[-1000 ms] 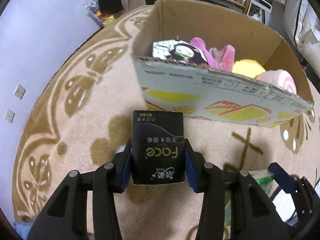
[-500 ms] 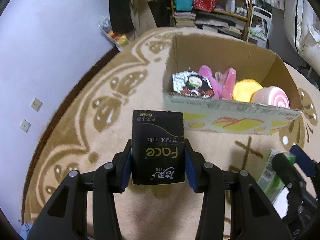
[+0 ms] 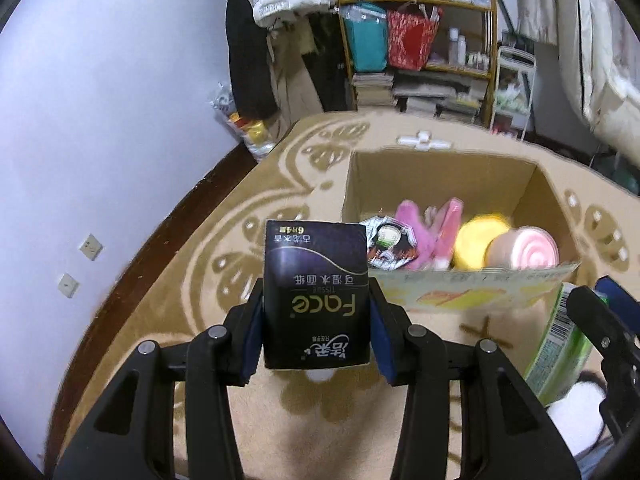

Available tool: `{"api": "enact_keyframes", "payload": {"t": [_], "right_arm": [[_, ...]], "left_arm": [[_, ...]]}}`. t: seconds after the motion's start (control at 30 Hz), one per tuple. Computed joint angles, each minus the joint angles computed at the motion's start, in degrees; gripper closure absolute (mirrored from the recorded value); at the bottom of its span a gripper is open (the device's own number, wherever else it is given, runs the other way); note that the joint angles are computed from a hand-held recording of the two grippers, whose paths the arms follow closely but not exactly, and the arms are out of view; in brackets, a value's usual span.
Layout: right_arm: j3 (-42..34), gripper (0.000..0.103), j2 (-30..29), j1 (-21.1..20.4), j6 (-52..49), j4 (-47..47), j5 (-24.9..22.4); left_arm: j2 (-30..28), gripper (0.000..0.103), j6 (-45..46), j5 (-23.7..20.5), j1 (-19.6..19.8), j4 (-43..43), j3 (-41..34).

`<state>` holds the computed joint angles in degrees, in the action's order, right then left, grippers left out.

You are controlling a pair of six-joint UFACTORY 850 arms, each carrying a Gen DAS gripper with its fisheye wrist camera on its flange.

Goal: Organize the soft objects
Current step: 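Lift black face box with left tool while right tool lifts green pack over box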

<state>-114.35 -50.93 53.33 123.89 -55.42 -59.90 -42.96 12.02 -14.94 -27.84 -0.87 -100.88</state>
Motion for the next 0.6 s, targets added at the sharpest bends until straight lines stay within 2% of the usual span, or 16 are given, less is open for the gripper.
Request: {"api": "enact_keyframes", "payload": {"t": [0.07, 0.17, 0.3, 0.47, 0.6], "right_arm": [[1.5, 0.047, 1.3, -0.1, 2.2, -1.7, 0.5], [2.8, 0.047, 2.6, -0.3, 3.9, -4.1, 1.0], [-0.1, 0.047, 1.6, -1.2, -1.1, -2.7, -0.5], [-1.0, 0.047, 1.8, -2.3, -3.8, -2.7, -0.7], [-2.8, 0.047, 1.7, -3.3, -7.9, -2.7, -1.9]], "left_arm": [[0.2, 0.059, 5.1, -0.7, 0.4, -6.3, -0.7], [1.0, 0.059, 5.8, 1.1, 0.3, -6.6, -0.3], [0.7, 0.059, 10.3, 0.8, 0.8, -12.4, -2.0], [0.2, 0.059, 10.2, 2.4, 0.6, -11.6, -3.6], [-1.2, 0.059, 14.2, 2.2, 0.1, -14.9, -6.1]]}}
